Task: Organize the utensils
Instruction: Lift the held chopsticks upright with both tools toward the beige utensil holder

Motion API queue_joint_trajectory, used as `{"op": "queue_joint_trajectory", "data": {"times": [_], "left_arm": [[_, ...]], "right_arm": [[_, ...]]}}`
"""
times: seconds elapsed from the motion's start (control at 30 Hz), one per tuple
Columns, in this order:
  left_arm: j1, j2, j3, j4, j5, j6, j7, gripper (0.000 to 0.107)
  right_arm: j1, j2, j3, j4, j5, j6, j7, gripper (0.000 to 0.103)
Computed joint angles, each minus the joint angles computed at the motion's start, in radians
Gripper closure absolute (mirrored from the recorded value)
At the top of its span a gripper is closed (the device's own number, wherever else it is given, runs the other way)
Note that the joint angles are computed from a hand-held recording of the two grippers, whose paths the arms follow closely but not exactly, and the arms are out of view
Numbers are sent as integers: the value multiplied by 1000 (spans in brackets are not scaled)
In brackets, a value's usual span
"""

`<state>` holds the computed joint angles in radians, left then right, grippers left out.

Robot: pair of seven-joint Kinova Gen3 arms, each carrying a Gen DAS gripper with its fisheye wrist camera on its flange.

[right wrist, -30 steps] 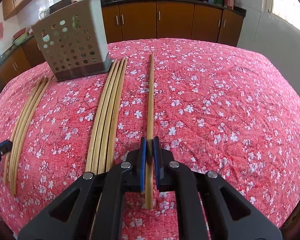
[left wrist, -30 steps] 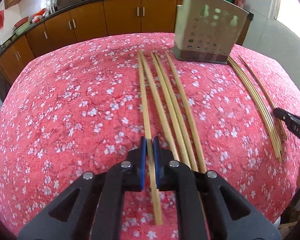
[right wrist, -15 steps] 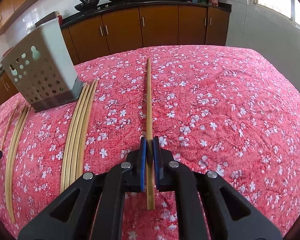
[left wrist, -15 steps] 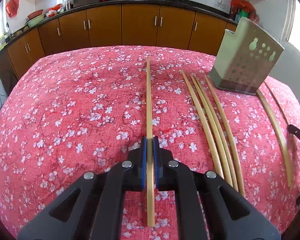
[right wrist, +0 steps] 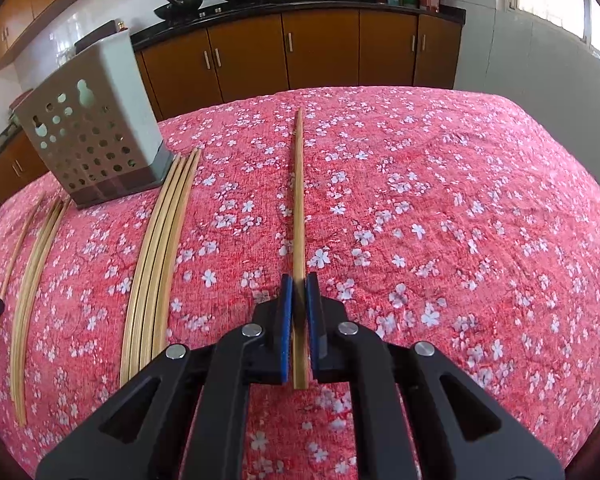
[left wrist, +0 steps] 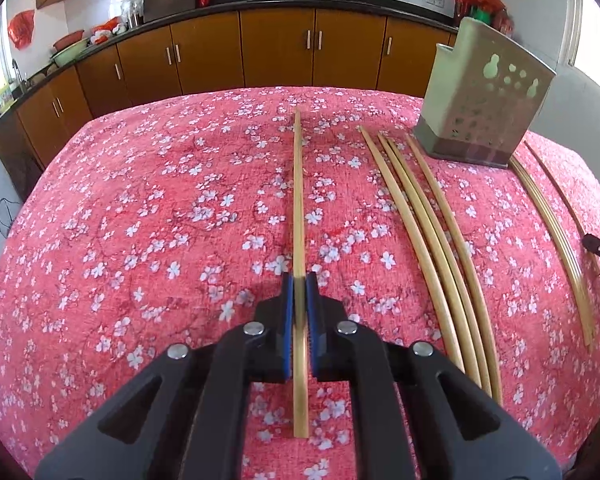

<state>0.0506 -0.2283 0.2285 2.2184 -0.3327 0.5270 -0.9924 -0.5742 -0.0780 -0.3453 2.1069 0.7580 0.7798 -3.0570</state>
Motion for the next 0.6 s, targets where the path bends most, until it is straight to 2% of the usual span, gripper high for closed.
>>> {"op": "queue_joint_trajectory", "data": {"times": [0.17, 0.43, 0.6], "left_arm": [[7, -40, -15, -18, 21, 28, -21, 100], [-25, -200, -30, -101, 90, 33, -115, 100], [-90, -247, 8, -153, 107, 31, -140, 100]], "right_arm": [[5, -56, -20, 7, 17, 17, -29, 95], [65, -169, -137, -49, 151, 132, -74, 95], [109, -196, -159, -83, 186, 133, -58, 95]]}}
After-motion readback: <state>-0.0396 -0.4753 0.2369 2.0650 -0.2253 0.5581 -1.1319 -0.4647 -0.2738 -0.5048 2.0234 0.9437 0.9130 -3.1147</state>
